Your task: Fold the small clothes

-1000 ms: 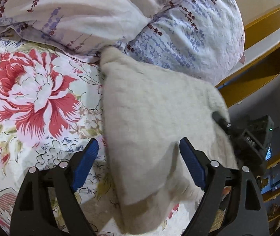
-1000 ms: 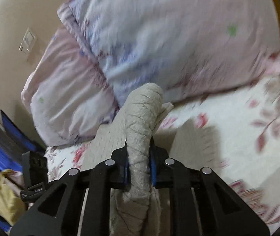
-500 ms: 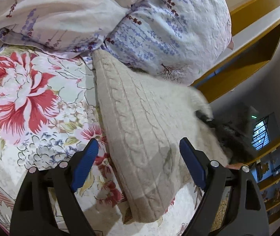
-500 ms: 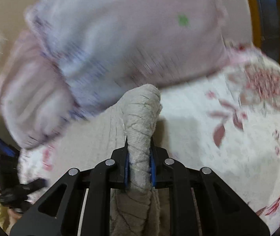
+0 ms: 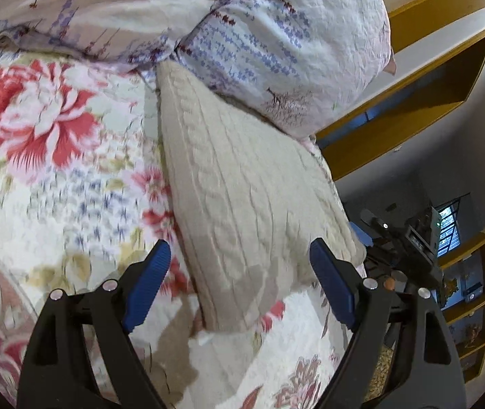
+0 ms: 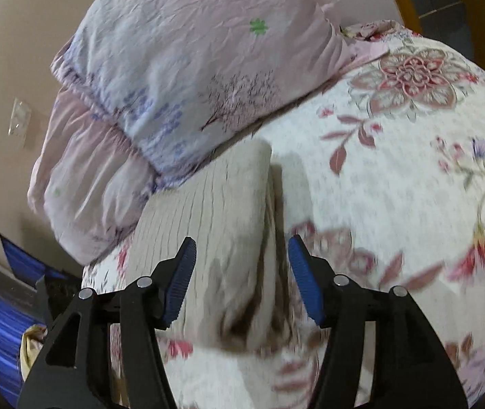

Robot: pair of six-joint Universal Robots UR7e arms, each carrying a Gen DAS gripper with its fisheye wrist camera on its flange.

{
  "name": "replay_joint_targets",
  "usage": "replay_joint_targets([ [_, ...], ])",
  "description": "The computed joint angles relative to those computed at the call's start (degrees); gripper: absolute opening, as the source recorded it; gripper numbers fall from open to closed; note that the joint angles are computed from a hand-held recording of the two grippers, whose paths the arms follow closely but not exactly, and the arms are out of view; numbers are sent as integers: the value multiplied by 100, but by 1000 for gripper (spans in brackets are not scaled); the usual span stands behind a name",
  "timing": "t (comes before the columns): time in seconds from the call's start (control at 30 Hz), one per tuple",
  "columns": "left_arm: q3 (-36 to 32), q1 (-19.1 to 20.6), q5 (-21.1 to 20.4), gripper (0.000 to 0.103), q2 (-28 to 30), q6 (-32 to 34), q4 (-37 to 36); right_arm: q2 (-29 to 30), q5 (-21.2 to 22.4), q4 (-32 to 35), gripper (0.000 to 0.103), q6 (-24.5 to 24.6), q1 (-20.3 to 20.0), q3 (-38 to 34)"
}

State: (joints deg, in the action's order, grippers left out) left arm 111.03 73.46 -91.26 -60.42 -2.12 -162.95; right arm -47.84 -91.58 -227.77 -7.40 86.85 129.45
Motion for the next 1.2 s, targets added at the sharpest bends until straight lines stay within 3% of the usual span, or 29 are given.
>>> replay_joint_targets([
  [0.07,102,-28,18,82,-58,-53,34,43,85,-114,57,-91,-19,118],
  [0.17,231,-110,172,71,-99,-52,16,126,70,-177,49,-211,25,176],
  [0.23,265,-137,210,57,-97,-44,34,187,-36,-172,42,-298,70,158],
  [0.27,267,-151,243,54,-79,-40,53,218,-91,-150,29,-340,85,139],
  [0.33,281,-186,394,33,-46,31,21,278,-223,-19,13,-404,137,71],
  [0.43,227,-139,384,16,-40,120,72,405,-224,-440,11,-657,255,126],
  [0.53,202,-34,205,13,-126,248,139,400,22,-861,10,-889,275,324],
  [0.63,259,1,195,12,-212,433,178,470,-405,-1017,9,-1017,298,336],
  [0.73,312,54,213,11,-260,559,246,549,-867,-718,9,-862,142,182],
  [0.93,318,30,214,13,-274,629,272,450,-427,-415,10,-643,-128,212],
  [1.0,286,23,159,16,-276,584,294,328,-219,-347,19,-558,-170,285],
  [1.07,245,28,124,30,-271,500,221,244,59,-420,41,-463,-251,342],
  [1.13,230,36,96,63,-257,368,-95,175,309,-449,49,-289,-278,295],
  [1.2,150,13,171,71,-199,226,-253,90,403,-156,50,-133,-257,120],
])
